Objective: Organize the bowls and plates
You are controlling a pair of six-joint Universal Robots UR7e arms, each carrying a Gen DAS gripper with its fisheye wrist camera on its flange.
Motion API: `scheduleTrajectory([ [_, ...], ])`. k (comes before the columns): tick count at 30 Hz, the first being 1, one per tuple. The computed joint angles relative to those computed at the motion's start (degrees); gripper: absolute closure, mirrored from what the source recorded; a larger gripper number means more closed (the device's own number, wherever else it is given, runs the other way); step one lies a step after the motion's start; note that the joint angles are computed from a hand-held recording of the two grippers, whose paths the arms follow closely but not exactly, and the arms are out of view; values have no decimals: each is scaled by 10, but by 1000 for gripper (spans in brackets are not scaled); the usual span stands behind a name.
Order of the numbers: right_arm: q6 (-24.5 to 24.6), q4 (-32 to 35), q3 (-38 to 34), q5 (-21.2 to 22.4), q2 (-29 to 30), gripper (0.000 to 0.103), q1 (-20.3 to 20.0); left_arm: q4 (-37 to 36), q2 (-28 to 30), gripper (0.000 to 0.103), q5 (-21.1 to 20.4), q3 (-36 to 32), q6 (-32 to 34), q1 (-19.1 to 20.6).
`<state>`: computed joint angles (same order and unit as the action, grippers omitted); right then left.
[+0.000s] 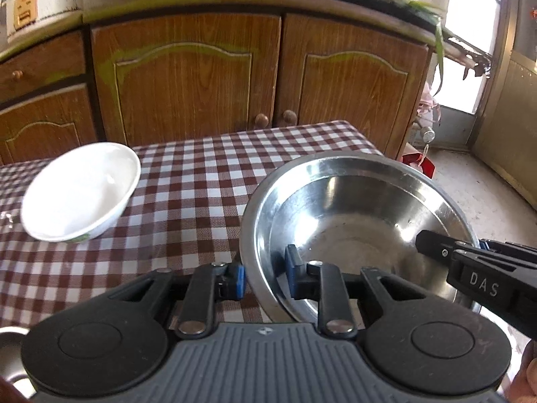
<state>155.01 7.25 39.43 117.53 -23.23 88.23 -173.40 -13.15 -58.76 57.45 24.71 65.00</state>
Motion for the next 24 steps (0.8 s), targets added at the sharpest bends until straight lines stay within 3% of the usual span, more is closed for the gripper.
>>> scheduleTrajectory([
  [14,11,-139,280,34,-155,80,52,-82,-133,78,34,230,-36,-45],
  [24,26,-197,390,65,-209,80,96,-133,-209,77,52,351,-44,-67],
])
